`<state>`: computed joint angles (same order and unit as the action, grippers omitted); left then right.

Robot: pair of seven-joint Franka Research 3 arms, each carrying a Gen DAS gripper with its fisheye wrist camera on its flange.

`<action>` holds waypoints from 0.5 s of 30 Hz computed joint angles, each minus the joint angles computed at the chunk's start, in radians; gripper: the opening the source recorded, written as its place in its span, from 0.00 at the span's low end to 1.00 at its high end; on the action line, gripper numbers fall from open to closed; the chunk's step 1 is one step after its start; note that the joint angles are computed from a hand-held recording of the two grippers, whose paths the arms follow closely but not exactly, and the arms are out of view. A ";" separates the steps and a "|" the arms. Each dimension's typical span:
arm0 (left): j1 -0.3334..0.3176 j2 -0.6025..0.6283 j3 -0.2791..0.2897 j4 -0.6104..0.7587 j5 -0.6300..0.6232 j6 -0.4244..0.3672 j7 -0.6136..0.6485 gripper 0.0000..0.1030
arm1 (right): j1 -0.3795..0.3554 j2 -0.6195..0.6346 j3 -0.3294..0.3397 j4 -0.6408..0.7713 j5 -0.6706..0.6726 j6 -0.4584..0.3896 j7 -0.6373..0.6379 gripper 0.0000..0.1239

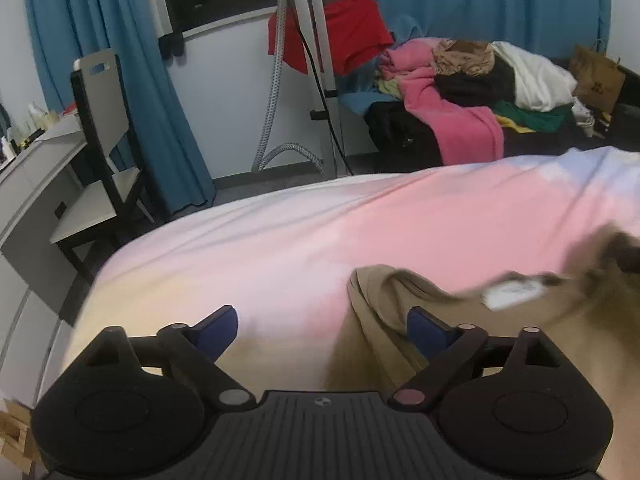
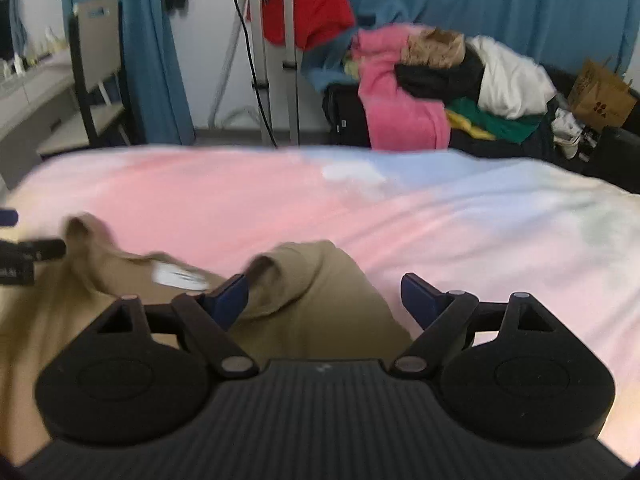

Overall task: Fold clothes
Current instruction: 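Lower the shirt onto the bed and open both grippers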

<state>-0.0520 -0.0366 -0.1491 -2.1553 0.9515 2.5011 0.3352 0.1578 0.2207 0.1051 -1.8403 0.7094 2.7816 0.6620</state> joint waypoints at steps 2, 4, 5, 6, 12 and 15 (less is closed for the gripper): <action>-0.020 -0.108 -0.022 -0.054 -0.039 -0.032 0.014 0.94 | -0.031 -0.074 0.010 -0.047 0.088 -0.030 -0.064 0.69; -0.039 -0.220 -0.054 -0.105 -0.074 -0.066 0.017 0.94 | -0.042 -0.185 -0.002 -0.144 0.226 -0.044 -0.162 0.69; -0.049 -0.282 -0.077 -0.139 -0.085 -0.080 0.000 0.94 | -0.040 -0.242 -0.019 -0.193 0.292 -0.055 -0.208 0.69; -0.059 -0.344 -0.101 -0.175 -0.095 -0.094 -0.022 0.95 | -0.034 -0.299 -0.040 -0.242 0.353 -0.070 -0.249 0.69; -0.170 -0.632 -0.254 -0.314 -0.219 -0.194 -0.064 0.96 | 0.006 -0.677 -0.209 -0.584 0.526 -0.192 -0.424 0.69; -0.218 -0.708 -0.343 -0.357 -0.232 -0.246 -0.147 0.96 | 0.003 -0.843 -0.269 -0.726 0.521 -0.205 -0.449 0.69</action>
<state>-0.2698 -0.7445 -0.4916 -2.5124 0.7194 2.2551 0.1880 0.1610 -0.6224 -0.1640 -2.5660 1.2306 2.5768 0.2128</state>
